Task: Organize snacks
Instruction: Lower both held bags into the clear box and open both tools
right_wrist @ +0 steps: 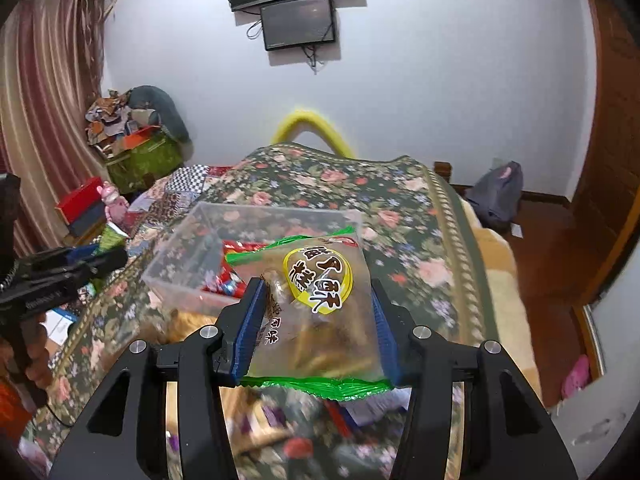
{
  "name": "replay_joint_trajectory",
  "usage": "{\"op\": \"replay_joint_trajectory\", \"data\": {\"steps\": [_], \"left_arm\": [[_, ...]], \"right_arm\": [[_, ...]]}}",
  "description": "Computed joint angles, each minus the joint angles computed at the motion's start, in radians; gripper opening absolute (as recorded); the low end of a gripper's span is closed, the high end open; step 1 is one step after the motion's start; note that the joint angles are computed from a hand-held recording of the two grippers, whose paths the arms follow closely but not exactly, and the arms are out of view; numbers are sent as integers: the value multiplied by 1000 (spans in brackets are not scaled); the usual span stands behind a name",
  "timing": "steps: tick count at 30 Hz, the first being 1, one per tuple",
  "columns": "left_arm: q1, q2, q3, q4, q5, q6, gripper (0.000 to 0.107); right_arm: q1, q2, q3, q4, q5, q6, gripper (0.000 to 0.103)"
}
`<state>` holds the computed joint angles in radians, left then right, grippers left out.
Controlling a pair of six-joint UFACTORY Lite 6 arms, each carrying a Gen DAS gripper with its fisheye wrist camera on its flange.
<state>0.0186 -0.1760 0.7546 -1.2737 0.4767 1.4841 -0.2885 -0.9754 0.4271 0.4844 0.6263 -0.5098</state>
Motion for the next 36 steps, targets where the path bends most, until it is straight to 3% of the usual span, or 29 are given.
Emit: {"op": "replay_joint_trajectory", "data": {"steps": [10,17,26,33,36], "left_arm": [[-98,281,210,-45,-92,-13,42],[-144,438,350,-17,-130,-53,42],[-171,579,447,54,-168,-146,42],[-177,586,449,149,-160,-235,44],[-166,555,425,136,-151,-215,51]], "right_arm": [[218,358,102,-12,-269,92,47],[292,597,190,19,-378,97,47],[324,789,266,131,-399,5,48],[321,810,272,163,-359,-45,50],[321,775,259,120,-354,-8,50]]}}
